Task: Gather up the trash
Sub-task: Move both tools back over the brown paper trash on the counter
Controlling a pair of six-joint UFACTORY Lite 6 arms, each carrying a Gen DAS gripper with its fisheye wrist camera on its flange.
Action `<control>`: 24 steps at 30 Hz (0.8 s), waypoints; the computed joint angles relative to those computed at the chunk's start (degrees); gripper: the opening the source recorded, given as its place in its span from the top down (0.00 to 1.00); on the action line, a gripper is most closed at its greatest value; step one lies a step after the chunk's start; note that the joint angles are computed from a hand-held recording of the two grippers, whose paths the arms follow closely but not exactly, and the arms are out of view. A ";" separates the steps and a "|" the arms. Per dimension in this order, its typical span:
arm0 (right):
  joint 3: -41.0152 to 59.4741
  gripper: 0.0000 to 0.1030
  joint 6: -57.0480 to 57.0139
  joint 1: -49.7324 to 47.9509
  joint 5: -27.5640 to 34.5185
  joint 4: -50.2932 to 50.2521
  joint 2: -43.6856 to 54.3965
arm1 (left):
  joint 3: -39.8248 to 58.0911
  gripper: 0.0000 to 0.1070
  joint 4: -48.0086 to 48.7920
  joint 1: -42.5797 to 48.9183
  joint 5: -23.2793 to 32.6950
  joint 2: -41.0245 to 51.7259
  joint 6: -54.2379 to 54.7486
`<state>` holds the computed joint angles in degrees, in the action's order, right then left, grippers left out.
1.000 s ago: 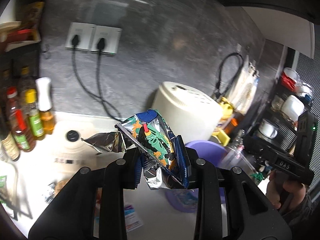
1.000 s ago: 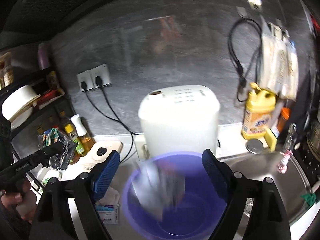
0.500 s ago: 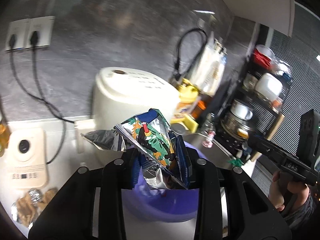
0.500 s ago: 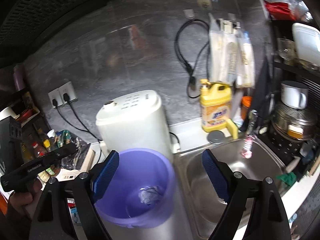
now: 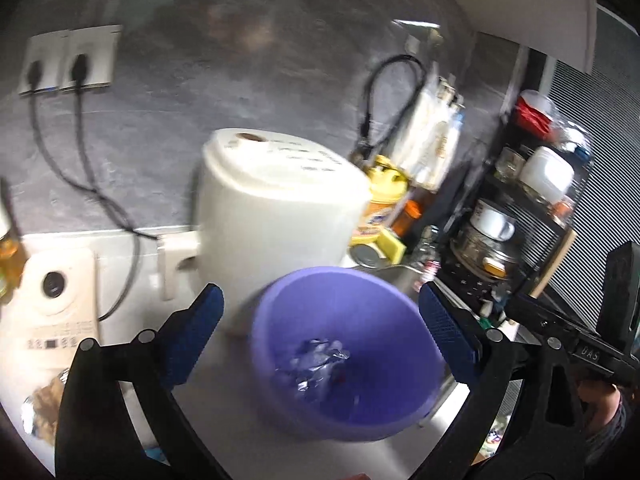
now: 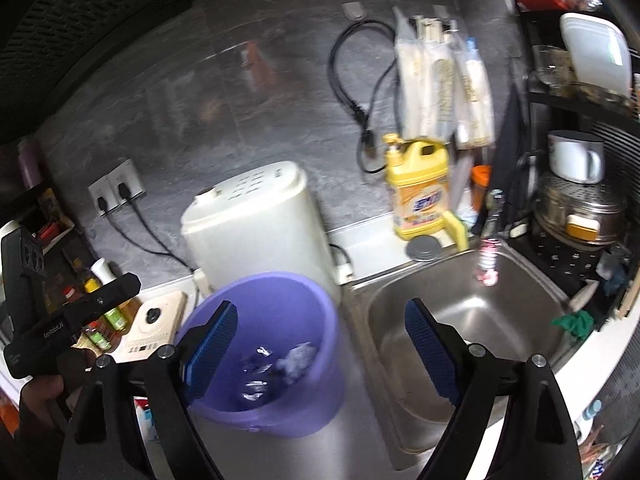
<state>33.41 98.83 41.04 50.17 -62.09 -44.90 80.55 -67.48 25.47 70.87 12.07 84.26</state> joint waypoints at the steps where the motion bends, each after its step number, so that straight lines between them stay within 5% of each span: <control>1: 0.52 0.16 0.54 -0.03 -1.29 -0.54 1.38 | 0.44 0.09 0.14 0.97 -0.10 0.34 -0.24; 10: 7.27 0.08 7.17 2.57 -10.44 -6.59 16.72 | 6.21 0.09 1.90 12.35 -0.47 5.91 -1.15; 24: 24.53 0.10 12.81 7.81 -21.18 -15.39 41.51 | 19.48 0.09 5.45 27.22 -1.03 17.54 -2.19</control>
<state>57.95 111.64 48.84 28.99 -77.48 -3.39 100.03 -62.03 52.70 69.84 29.61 82.06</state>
